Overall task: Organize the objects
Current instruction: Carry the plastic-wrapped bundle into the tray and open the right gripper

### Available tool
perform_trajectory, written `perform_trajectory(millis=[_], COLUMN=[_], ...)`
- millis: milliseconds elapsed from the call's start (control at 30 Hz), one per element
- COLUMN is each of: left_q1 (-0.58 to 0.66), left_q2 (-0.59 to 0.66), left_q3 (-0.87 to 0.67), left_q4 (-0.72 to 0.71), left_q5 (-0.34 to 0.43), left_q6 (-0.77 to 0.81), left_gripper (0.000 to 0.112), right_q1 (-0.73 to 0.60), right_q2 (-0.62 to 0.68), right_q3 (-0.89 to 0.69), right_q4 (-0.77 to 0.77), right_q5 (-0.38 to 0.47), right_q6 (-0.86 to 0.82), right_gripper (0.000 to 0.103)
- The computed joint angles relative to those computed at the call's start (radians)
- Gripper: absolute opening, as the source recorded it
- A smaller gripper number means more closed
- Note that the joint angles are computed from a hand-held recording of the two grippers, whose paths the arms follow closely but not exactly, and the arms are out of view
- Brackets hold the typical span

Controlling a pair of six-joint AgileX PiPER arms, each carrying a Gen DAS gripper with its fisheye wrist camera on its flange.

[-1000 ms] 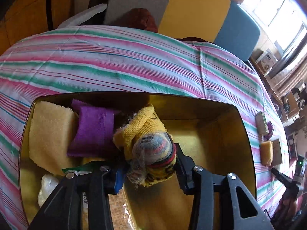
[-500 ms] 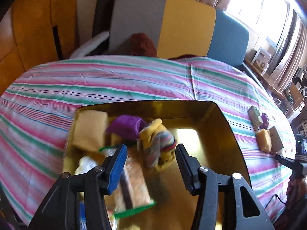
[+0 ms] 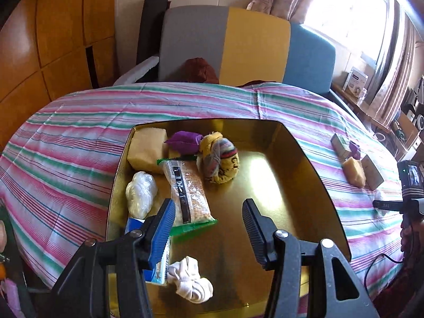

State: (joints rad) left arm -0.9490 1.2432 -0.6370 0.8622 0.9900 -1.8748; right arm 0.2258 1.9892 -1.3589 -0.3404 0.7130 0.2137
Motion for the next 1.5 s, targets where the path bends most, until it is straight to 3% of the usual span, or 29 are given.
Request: perform_trajectory(millis=[200, 367, 600, 833, 1033, 1133, 1200, 1300, 1500], left_q1=[-0.054, -0.065, -0.076, -0.101, -0.126, -0.128, -0.131, -0.127, -0.145], left_q2=[-0.014, -0.029, -0.066, -0.156, -0.231, -0.248, -0.253, -0.248, -0.207], left_q3=[0.001, 0.013, 0.038, 0.095, 0.152, 0.171, 0.180, 0.186, 0.158], left_q4=[0.006, 0.003, -0.004, -0.028, -0.050, -0.060, -0.063, -0.059, -0.049], left_q5=[0.044, 0.052, 0.066, 0.129, 0.183, 0.186, 0.187, 0.180, 0.185], left_q6=[-0.036, -0.050, -0.073, -0.127, -0.169, -0.178, -0.180, -0.180, -0.172], left_gripper=[0.053, 0.053, 0.053, 0.053, 0.053, 0.053, 0.053, 0.053, 0.053], right_q1=[-0.006, 0.072, 0.246, 0.459, 0.591, 0.624, 0.622, 0.604, 0.566], right_q2=[-0.090, -0.199, -0.300, -0.209, 0.028, 0.139, 0.189, 0.196, 0.079], right_q3=[0.090, 0.151, 0.129, -0.003, -0.253, -0.381, -0.441, -0.438, -0.265], right_q4=[0.335, 0.462, 0.612, 0.663, 0.594, 0.569, 0.592, 0.637, 0.735], right_q5=[-0.019, -0.048, -0.024, 0.042, 0.142, 0.170, 0.195, 0.170, 0.057], right_q6=[-0.259, -0.358, -0.443, -0.439, -0.322, -0.248, -0.244, -0.264, -0.361], right_gripper=[0.035, 0.035, 0.035, 0.035, 0.037, 0.040, 0.054, 0.058, 0.062])
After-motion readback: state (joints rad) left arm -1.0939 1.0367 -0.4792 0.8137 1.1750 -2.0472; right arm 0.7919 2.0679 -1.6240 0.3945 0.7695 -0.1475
